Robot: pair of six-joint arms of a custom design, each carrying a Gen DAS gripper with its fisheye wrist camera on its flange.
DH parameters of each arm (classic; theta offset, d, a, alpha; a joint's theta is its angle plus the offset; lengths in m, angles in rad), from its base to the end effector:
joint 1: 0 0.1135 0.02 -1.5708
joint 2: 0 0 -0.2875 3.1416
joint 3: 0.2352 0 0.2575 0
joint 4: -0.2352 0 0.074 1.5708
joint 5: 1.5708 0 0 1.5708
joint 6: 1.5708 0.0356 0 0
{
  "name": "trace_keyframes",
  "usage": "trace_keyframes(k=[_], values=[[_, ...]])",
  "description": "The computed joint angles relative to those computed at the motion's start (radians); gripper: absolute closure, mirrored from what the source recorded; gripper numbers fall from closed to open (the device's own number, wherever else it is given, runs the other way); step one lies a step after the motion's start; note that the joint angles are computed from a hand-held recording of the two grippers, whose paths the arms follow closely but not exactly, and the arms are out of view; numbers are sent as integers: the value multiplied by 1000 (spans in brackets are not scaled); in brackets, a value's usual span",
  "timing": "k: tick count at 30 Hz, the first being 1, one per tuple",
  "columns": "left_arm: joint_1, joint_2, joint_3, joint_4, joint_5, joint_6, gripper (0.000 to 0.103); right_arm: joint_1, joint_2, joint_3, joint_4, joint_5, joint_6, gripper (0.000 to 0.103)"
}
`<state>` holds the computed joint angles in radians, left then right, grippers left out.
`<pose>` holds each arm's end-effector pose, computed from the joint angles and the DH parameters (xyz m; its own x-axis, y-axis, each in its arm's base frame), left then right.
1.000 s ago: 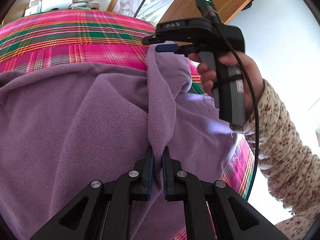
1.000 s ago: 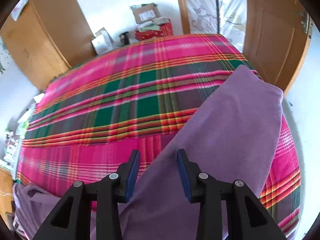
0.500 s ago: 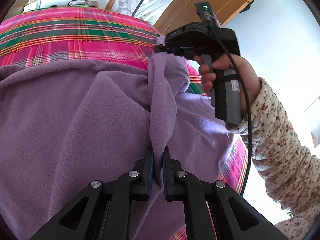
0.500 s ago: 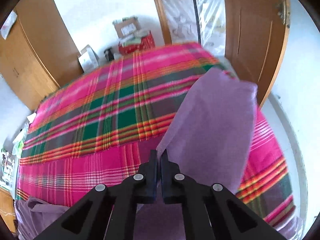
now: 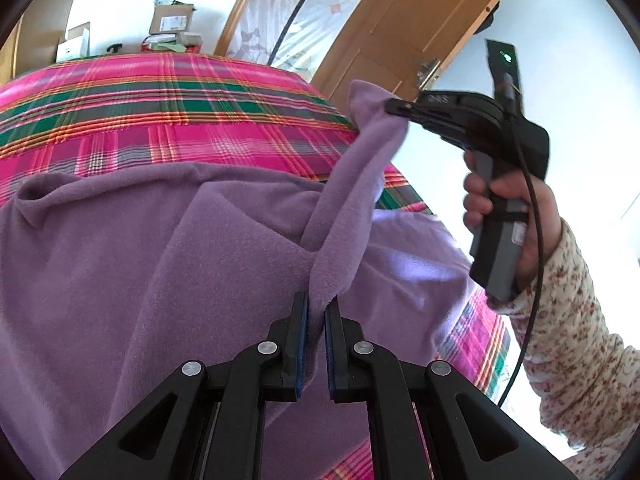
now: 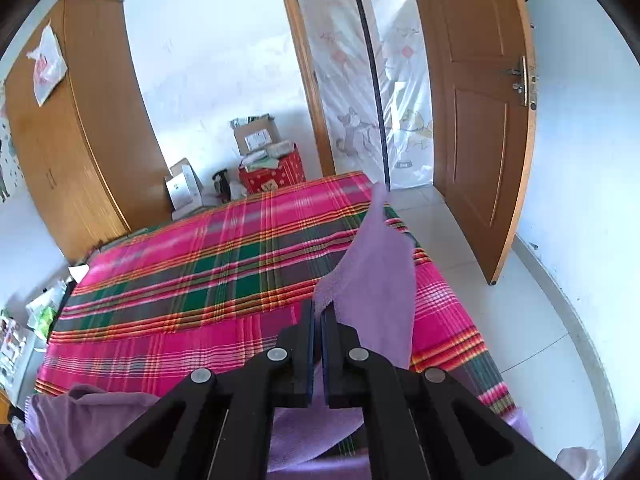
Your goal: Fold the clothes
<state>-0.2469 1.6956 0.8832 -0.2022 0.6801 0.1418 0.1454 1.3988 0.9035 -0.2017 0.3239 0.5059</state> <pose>0.3099 -0.1012 0.1719 -0.7429 0.3006 -0.5981 0.6232 0.6367 -0.4541 0.3007 0.0326 0.2614 -0.5051 0.3903 -0.7697 0.3989 0.8965 0.1929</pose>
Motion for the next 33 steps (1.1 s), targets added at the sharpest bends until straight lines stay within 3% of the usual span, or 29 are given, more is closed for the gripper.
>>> trace_keyframes(k=[16, 33], values=[[-29, -166, -101, 48, -65, -5, 95, -15, -268, -187, 49, 2, 44, 100], [-94, -271, -191, 25, -142, -3, 95, -13, -521, -350, -33, 24, 107, 100]])
